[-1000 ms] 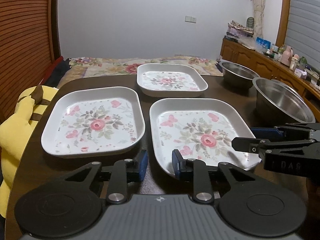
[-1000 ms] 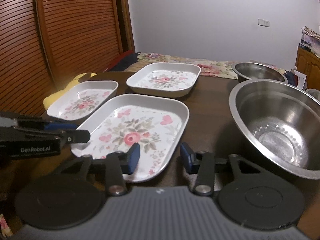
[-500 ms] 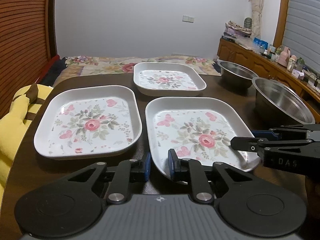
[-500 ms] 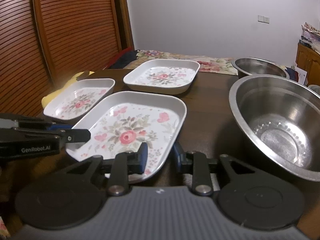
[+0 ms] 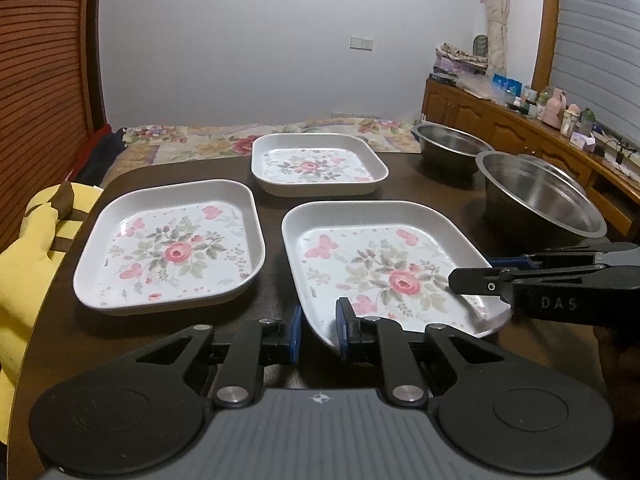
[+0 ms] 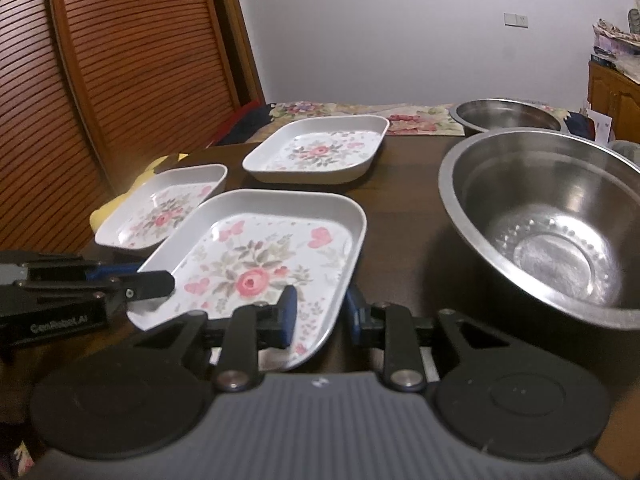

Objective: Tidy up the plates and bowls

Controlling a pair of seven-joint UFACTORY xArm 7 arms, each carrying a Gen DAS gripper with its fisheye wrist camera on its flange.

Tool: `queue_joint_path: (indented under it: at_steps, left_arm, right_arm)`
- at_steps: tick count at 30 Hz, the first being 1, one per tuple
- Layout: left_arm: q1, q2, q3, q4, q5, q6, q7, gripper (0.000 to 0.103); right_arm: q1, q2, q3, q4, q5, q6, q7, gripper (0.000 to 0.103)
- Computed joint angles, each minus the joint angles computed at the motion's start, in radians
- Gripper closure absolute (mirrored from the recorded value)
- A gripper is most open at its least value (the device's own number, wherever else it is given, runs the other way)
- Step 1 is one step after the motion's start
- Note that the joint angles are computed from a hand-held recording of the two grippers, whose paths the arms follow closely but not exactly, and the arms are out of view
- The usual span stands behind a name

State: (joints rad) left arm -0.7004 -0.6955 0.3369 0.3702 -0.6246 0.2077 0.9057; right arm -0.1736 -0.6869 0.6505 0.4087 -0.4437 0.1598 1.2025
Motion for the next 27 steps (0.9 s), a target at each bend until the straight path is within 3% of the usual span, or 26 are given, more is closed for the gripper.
queue_joint_path:
  at_steps: [12, 27]
  left_arm:
    - [0.085, -0.199, -0.057, -0.093, 0.082, 0.056, -0.068, 0.084]
    - [0.189, -0.4, -0.07, -0.191, 0.179, 0.164, -0.139, 0.084]
  right_arm:
    - [0.071, -0.137, 0.014, -0.025, 0.005, 0.078, 0.034, 0.075]
    - [0.128, -0.194, 0.052, -0.033, -0.004, 0.133, 0.101, 0.075]
